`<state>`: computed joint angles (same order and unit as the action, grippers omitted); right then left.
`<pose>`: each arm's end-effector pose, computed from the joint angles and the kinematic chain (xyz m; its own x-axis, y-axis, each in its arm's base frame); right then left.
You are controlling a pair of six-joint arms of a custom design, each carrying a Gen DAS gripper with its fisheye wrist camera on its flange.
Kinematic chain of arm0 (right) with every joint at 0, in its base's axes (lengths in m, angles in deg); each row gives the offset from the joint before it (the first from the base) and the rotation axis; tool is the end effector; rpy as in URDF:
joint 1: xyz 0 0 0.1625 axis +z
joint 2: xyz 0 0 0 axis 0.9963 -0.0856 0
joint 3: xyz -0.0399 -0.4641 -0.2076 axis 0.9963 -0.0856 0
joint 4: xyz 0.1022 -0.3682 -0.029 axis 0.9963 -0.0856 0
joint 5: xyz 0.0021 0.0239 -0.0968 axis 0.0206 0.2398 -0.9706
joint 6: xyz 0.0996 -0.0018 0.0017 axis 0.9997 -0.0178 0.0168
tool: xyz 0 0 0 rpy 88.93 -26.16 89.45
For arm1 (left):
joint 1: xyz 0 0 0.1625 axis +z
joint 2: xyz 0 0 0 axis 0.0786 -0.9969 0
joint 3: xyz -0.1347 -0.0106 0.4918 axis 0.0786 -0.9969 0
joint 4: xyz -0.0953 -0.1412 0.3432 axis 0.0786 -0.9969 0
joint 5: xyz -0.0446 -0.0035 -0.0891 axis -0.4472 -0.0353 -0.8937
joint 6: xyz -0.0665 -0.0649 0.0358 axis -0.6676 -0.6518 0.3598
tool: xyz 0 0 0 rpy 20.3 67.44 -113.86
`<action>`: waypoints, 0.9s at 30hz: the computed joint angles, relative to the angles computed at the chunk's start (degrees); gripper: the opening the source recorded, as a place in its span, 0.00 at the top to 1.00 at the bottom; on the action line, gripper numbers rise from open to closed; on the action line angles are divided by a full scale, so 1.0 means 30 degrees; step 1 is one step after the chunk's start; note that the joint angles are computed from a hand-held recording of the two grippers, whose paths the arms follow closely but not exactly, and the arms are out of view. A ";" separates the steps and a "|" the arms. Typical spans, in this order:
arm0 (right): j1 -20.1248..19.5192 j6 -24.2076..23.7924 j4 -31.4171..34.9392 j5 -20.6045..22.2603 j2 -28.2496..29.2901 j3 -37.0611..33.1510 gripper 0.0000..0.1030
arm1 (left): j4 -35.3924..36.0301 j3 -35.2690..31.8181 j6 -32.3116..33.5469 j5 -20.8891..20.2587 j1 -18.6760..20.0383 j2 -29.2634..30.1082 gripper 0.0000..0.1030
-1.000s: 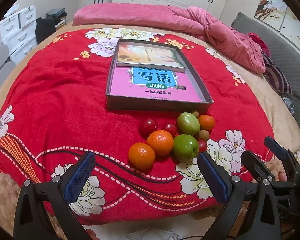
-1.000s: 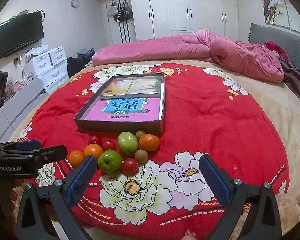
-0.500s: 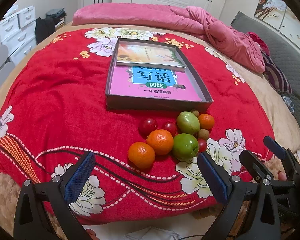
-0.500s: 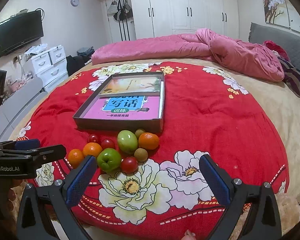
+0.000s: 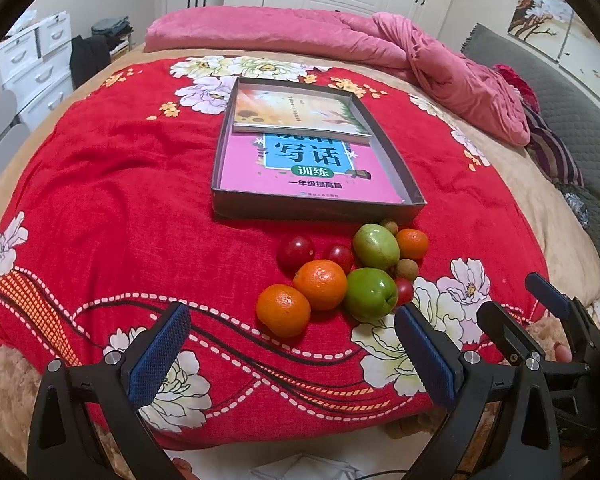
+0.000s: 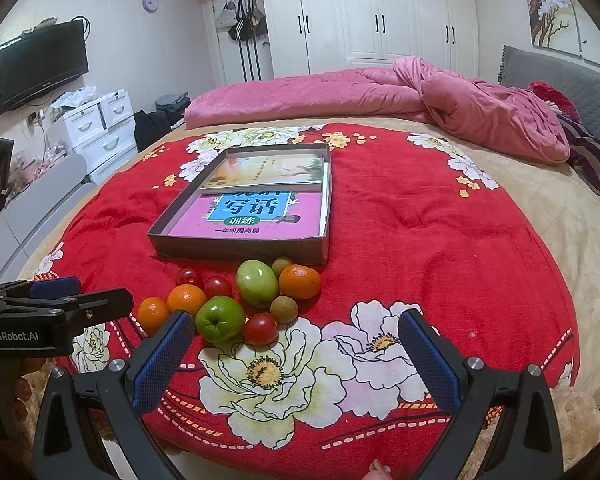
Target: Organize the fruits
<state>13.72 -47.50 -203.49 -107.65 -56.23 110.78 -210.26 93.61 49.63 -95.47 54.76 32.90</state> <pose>0.2106 -0.7279 0.1308 -0.7204 -0.3086 0.6211 -0.6413 0.6373 -0.4272 -0.1849 -0.7162 0.1847 -0.8110 -0.0987 -0.5766 0.2723 0.8086 -0.5215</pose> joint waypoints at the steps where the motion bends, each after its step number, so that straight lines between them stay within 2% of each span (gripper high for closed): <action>1: 0.0004 -0.0002 0.0027 -0.0027 0.0001 -0.0012 0.00 | 0.0003 0.0014 -0.0002 -0.0012 -0.0002 -0.0007 0.01; 15: -0.0052 0.0066 0.0168 -0.0004 0.0108 -0.0065 0.00 | 0.0300 -0.0112 -0.0181 -0.0150 0.0133 0.0060 0.01; 27: -0.0135 0.0119 0.1397 -0.0016 0.0172 -0.0350 0.00 | 0.1682 -0.0497 -0.0883 -0.0004 0.0675 0.0207 0.02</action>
